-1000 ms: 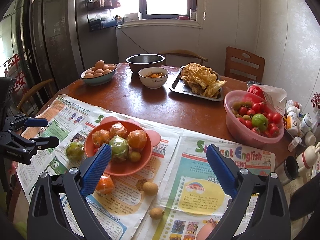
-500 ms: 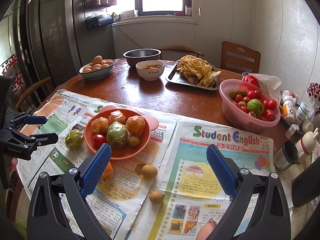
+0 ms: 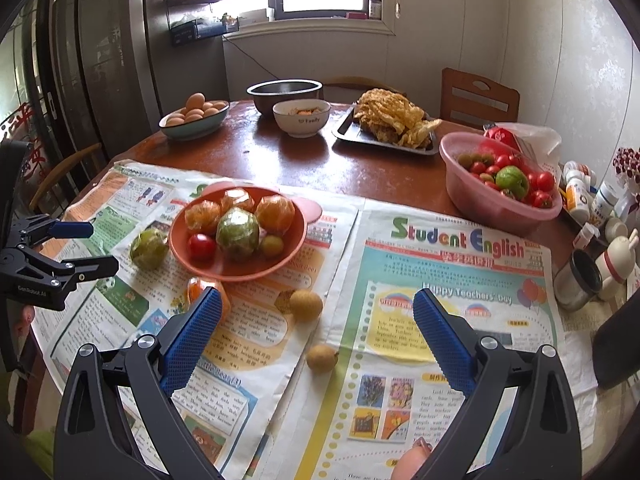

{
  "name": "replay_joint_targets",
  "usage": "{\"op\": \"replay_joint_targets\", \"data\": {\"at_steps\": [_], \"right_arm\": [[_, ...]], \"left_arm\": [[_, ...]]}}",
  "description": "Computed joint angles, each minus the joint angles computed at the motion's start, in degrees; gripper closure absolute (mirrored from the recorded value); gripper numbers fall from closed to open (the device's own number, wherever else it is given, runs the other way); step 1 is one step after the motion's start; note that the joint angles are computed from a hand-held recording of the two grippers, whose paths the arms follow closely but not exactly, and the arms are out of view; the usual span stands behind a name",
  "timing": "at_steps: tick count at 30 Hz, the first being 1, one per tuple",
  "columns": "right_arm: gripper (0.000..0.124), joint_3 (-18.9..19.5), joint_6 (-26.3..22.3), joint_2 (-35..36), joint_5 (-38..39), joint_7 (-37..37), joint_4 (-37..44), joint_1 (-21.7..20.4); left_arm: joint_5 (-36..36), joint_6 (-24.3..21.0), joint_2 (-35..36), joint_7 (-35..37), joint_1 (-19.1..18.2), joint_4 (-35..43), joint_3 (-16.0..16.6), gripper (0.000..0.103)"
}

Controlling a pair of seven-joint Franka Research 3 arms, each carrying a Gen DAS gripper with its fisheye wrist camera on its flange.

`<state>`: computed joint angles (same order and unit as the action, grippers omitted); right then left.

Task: Organize fruits
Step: 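Move the left tool to the wrapped green fruit while the right tool approaches a small brown fruit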

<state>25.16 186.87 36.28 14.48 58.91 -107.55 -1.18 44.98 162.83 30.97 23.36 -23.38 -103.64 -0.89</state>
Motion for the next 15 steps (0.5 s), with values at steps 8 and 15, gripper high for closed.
{"op": "replay_joint_targets", "data": {"at_steps": [8,15], "right_arm": [[0.028,-6.18,-0.82,0.33,0.94,1.72,-1.25,5.01],[0.029,-9.35,-1.97,1.67,1.79,2.88,-0.41,7.48]], "left_arm": [[-1.85,0.04,1.23,1.75,0.35,-0.14,-0.78,0.010],[-3.28,0.79,2.13,2.35,0.32,-0.34,-0.49,0.010]]}}
